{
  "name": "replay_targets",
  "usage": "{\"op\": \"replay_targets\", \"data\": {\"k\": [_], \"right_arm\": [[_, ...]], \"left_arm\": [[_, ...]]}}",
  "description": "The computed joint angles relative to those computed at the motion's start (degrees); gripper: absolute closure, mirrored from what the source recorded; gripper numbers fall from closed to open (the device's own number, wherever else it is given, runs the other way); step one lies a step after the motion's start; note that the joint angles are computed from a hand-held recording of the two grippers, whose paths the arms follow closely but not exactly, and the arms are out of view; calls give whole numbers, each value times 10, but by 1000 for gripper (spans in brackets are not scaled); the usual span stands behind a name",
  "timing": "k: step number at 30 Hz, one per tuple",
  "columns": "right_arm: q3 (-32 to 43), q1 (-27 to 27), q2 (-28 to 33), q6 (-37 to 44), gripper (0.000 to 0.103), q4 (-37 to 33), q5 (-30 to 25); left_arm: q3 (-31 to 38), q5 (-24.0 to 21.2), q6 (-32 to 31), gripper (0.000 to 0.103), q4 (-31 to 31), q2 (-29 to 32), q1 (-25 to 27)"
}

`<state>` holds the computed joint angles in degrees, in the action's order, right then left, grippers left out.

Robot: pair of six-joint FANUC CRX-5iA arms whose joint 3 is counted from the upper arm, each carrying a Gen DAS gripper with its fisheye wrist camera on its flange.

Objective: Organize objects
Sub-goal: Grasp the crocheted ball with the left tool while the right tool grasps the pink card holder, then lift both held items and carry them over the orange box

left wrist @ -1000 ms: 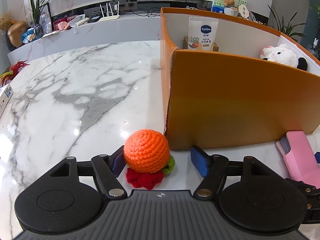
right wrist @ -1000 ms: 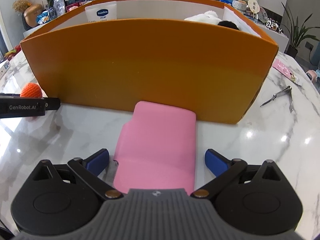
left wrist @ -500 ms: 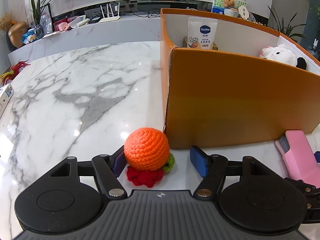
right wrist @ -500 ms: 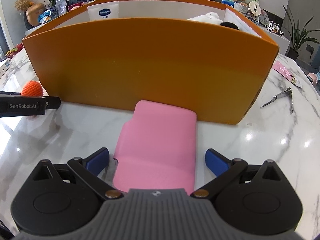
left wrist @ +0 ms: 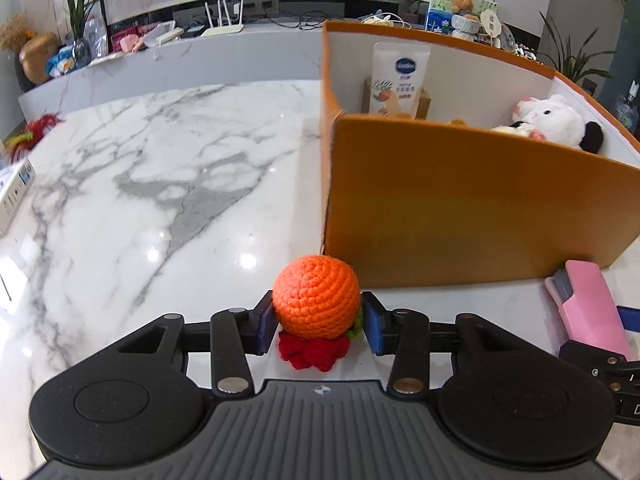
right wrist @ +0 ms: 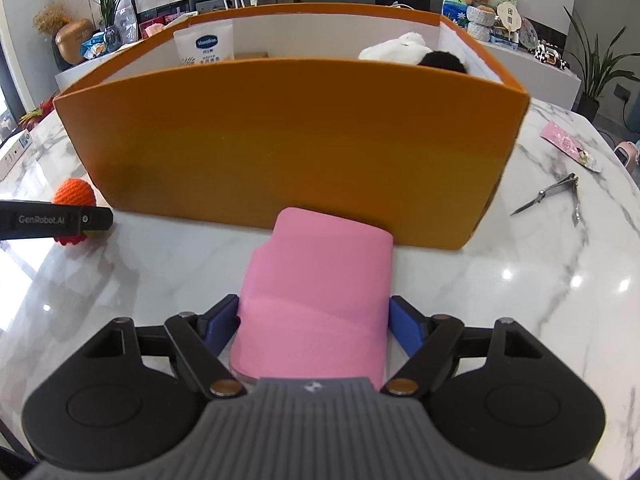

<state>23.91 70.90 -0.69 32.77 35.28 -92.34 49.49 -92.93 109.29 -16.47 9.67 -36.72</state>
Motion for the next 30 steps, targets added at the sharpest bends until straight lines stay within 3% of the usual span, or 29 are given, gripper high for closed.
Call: {"op": "replay_targets", "data": {"k": [12,18,30], "right_arm": [[2,33,-26,6,23,6,-11],[10,62,-38,10,23,50,-9],[34,94,-36,8,23,138,1]], "left_arm": [[55,-50,-36,53,-18,13,-46],[97,-54,-48,53,-26,23,-72],[266,-74,-49,53,-63,94,-97]]}}
